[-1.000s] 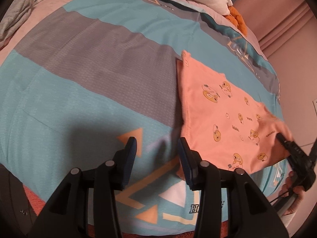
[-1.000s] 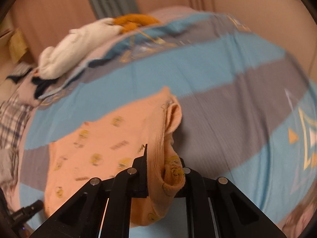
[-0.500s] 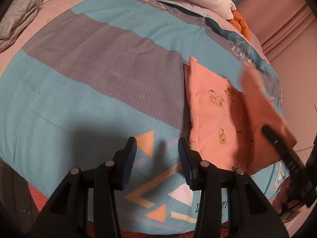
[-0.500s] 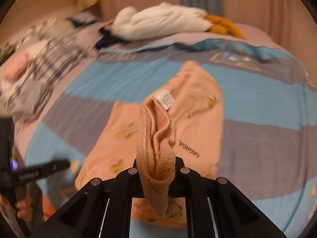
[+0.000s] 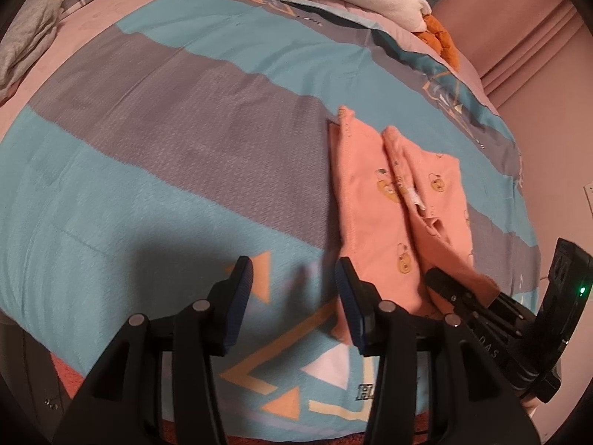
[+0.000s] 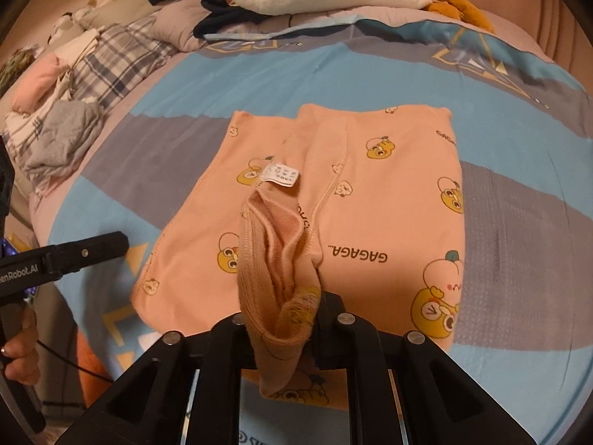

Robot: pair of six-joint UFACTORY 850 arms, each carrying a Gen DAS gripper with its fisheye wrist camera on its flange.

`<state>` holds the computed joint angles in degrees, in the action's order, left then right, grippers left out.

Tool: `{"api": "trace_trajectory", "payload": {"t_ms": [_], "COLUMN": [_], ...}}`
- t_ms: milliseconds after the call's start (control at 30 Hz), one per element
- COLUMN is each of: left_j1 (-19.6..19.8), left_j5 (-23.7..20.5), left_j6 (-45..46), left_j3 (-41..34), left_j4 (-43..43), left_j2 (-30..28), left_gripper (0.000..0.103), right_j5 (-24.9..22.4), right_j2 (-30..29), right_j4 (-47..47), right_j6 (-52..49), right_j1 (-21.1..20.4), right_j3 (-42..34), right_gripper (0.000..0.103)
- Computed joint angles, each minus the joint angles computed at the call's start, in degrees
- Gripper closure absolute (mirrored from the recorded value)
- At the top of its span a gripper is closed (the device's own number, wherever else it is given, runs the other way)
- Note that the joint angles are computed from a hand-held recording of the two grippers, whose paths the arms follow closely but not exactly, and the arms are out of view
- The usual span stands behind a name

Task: Fold small clothes
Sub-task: 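Lift the leg and fold it over the onesie body with the right gripper, then lower the leg onto the onesie and open the right gripper, then grasp the other onesie leg with the left gripper and lift it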

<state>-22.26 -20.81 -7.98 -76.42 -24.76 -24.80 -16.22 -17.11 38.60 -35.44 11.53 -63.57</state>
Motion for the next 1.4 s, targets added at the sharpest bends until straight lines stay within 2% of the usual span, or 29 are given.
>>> {"api": "trace_trajectory", "payload": {"t_ms": [133, 233, 300, 367, 433, 500, 567, 633, 800, 967, 1067, 1133, 1200, 1267, 1300, 1400], "left_j1": [0.12, 0.46, 0.87, 1.15, 1.1, 1.07, 1.08, 0.66, -0.94, -1.54, -1.52, -1.77, -2.13, -2.3, -2.54, -3.19], "left_j5": [-0.42, -1.7, -3.39, -5.16, -7.14, -9.75, -13.47, -15.27, -18.11, -19.02, -19.31, -18.44, -17.26, -16.47, -15.43, -12.84], "left_j6": [9.19, 18.82, 27.22, 33.82, 35.62, 36.15, 38.89, 38.25, 30.83, 28.56, 29.02, 28.39, 26.27, 25.75, 25.25, 24.17], "left_j3": [-1.66, -3.24, -4.83, -6.85, -9.47, -12.3, -15.73, -18.42, -27.01, -31.14, -31.9, -31.97, -32.04, -31.66, -31.08, -30.03], "left_j4": [-7.88, -17.04, -25.25, -31.4, -32.79, -33.47, -36.59, -35.93, -27.63, -24.85, -26.0, -25.14, -22.74, -21.97, -20.98, -16.92], "left_j2": [-0.7, -1.6, -2.67, -4.21, -6.16, -8.31, -11.24, -13.41, -19.84, -23.43, -24.48, -24.73, -24.86, -24.62, -24.08, -22.28], "left_gripper": [0.047, 0.045, 0.039, 0.035, 0.035, 0.035, 0.035, 0.035, 0.035, 0.036, 0.038, 0.049, 0.08, 0.087, 0.094, 0.097], "right_j5": [-1.56, -3.93, -6.15, -6.8, -6.96, -6.78, -6.26, -4.84, -1.04, -0.76, -0.43, -0.51, -0.49, -0.43, -0.37, -0.44], "right_j2": [1.2, 2.33, 3.72, 5.22, 6.82, 7.94, 8.91, 9.76, 9.84, 9.89, 9.85, 9.97, 9.89, 9.83, 9.76, 9.64], "right_j4": [2.49, 8.85, 14.8, 17.49, 19.05, 19.71, 19.87, 20.39, 14.52, 15.11, 15.82, 17.24, 18.01, 17.68, 17.36, 15.61], "right_j6": [-2.15, -7.78, -12.92, -15.32, -16.7, -16.65, -16.1, -15.62, -6.84, -6.01, -6.22, -7.25, -7.59, -7.07, -6.68, -4.87], "right_j1": [-0.85, -2.2, -3.51, -4.36, -5.35, -6.23, -7.1, -7.76, -8.68, -9.9, -10.11, -10.33, -10.44, -10.49, -10.49, -10.56], "right_j3": [0.9, 1.86, 3.15, 4.45, 5.84, 6.83, 7.66, 8.67, 9.26, 9.9, 10.06, 10.41, 10.54, 10.67, 10.67, 10.52], "right_gripper": [0.088, 0.072, 0.055, 0.054, 0.053, 0.044, 0.044, 0.043, 0.043, 0.043, 0.043, 0.044, 0.044, 0.043, 0.043, 0.044]}}
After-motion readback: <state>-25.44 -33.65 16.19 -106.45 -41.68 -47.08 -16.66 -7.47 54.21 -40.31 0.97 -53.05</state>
